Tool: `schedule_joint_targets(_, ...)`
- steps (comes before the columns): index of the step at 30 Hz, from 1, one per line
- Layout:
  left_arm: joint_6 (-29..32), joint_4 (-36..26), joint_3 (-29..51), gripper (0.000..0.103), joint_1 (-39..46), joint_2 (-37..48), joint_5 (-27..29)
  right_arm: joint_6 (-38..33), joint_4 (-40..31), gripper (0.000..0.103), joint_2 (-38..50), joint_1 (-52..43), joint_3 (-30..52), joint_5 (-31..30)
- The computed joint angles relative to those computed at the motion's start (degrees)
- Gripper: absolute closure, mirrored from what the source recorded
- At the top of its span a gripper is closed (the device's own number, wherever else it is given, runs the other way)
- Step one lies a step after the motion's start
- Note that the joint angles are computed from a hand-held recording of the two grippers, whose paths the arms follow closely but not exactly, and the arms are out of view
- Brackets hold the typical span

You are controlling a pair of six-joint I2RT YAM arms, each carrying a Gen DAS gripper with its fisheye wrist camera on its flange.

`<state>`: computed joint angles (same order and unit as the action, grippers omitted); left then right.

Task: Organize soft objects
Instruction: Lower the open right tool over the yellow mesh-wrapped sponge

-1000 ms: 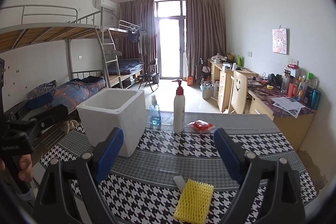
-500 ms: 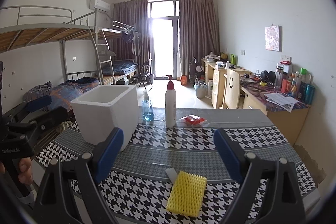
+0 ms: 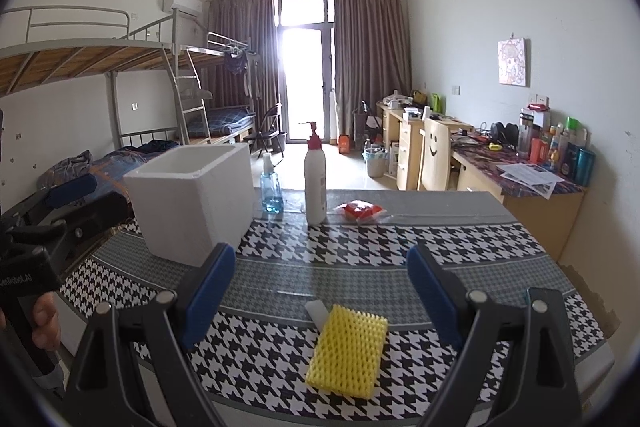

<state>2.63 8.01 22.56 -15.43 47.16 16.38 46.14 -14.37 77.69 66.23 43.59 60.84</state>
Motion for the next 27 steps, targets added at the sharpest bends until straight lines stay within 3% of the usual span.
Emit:
schedule_joint_targets(12, -1.03, 3.38, -2.07, 0.001, -3.15, 2.7, -2.57, 5.97, -2.67, 0.013, 2.63, 0.41, -1.3, -0.18)
schedule_joint_targets(27, -0.91, 5.76, -2.47, 0.001, -5.28, 9.42, -3.18, 8.37, 0.67, 0.013, 4.72, -2.1, -5.18, -5.62)
